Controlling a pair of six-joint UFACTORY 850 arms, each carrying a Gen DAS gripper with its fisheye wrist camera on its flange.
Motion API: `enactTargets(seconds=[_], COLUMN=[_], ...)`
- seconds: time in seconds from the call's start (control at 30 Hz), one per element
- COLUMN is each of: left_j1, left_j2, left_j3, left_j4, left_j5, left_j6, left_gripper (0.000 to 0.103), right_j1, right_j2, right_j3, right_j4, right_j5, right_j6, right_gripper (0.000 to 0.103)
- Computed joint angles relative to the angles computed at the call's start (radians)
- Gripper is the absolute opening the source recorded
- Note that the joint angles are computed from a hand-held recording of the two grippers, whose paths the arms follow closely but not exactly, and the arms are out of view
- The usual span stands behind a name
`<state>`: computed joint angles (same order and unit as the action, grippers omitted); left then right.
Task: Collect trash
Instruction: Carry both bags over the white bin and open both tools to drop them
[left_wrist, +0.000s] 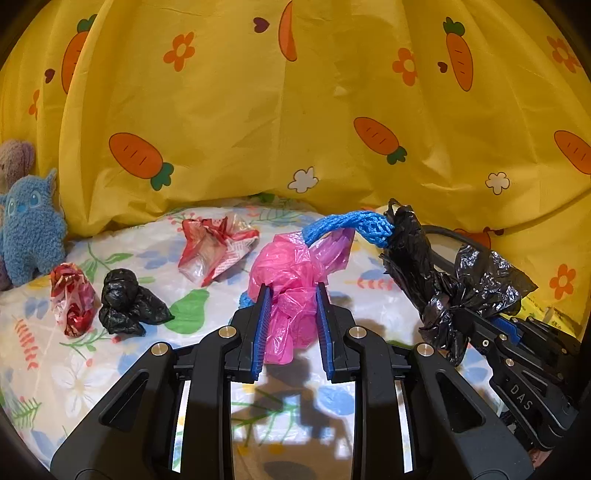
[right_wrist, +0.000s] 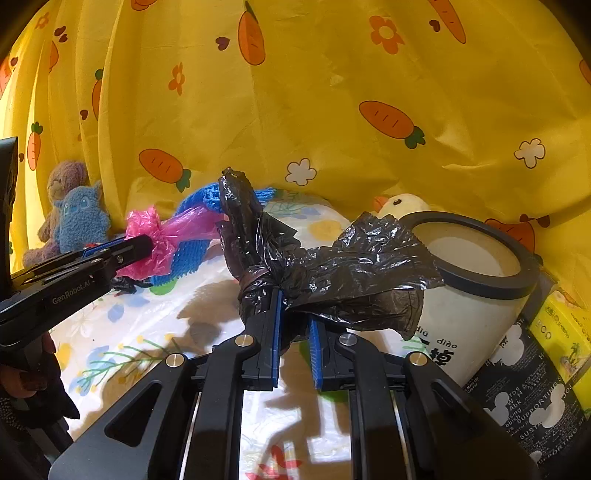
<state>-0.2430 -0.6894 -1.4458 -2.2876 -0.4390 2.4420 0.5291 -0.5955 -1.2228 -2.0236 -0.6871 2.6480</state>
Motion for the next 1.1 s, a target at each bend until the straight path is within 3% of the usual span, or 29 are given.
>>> enactTargets(seconds=[0.2,0.43,0.5,0.63,0.67,0.77,0.8,0.9,1.1], left_j1=[-0.012,0.015,0.026,0.067,0.065,0.024,0.019,0.029,0.048], left_j2=[0.003,-0.009,0.004,0.032,0.036,0.021,0.006,-0.019,0.015], left_j3=[0.005,-0.013,-0.005,0.001,0.006,-0.002,-0.009,-0.015,0.041], left_j4=[0.044,0.236,0.286,0.393,0.364,0.254,0.273,0.438,0.438], left_j5=[-0.023,-0.049,-0.083,-0.229,-0.215,-0.003,0.027,0.005,-0.065], left_j6=[-0.032,-0.232,-0.272,-0.397,-0.364,-0.185,-0.195,-0.343,-0.309], left_gripper=[0.023,0.023,0.023,0.023,0.023,0.023,0.023,0.023,0.023], right_j1=[-0.015,-0.029,-0.029,-0.036,-0.036,-0.034,-0.033,-0.033,-0.022], right_j2=[0.031,0.045,0.045,0.046,0.047,0.051,0.051,0.052,0.049], right_j3=[0.05,0.08,0.083,0.088,0.09,0.094,0.094,0.095,0.082], right_j4=[0.007,-0.025,-0.035,-0.051,-0.052,-0.059,-0.065,-0.09,-0.11], right_j5=[-0.032,-0.033,-0.033,-0.03,-0.031,-0.036,-0.037,-0.033,-0.045], right_j6=[0.023,0.076,0.087,0.109,0.112,0.123,0.129,0.143,0.14], right_gripper=[0.014,0.014,0.014,0.014,0.014,0.014,0.014,0.014,0.014])
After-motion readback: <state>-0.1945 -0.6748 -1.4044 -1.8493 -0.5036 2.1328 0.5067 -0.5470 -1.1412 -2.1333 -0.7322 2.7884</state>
